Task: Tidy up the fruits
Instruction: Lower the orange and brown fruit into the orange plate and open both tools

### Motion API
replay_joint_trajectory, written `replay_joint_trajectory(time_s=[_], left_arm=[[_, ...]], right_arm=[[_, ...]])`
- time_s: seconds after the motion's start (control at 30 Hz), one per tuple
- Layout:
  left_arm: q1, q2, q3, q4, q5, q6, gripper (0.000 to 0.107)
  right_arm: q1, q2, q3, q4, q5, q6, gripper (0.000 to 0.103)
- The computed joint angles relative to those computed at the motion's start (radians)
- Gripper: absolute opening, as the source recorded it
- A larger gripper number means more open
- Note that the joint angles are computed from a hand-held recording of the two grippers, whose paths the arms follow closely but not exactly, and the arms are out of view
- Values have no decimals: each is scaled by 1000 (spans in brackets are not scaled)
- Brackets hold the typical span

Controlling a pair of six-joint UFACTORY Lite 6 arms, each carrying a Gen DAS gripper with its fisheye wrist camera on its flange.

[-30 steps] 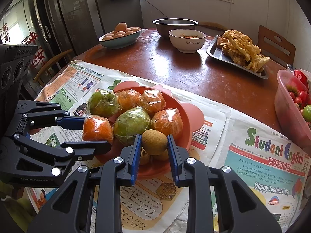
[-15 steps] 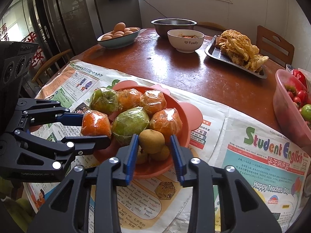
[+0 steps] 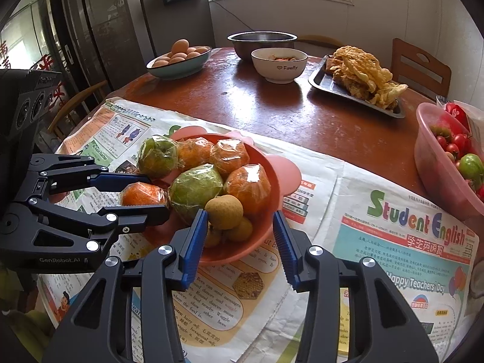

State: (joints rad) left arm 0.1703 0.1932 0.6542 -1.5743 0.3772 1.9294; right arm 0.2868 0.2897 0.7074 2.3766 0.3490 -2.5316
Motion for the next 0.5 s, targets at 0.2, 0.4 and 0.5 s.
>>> replay_joint_trajectory(time_s=[0.2,0.4,0.5], left_arm=[[-9,-4,-7,-16,-6,10,40],[-9,-17,-17,-9,0,2,41],[-11,-42,-29,4,0,-12,43]], right_arm=[[-11,-15,-14,7,2,-7,46],[-21,-38,-35,24,-1,-25,49],[-25,-57,-47,31,-4,-28,52]])
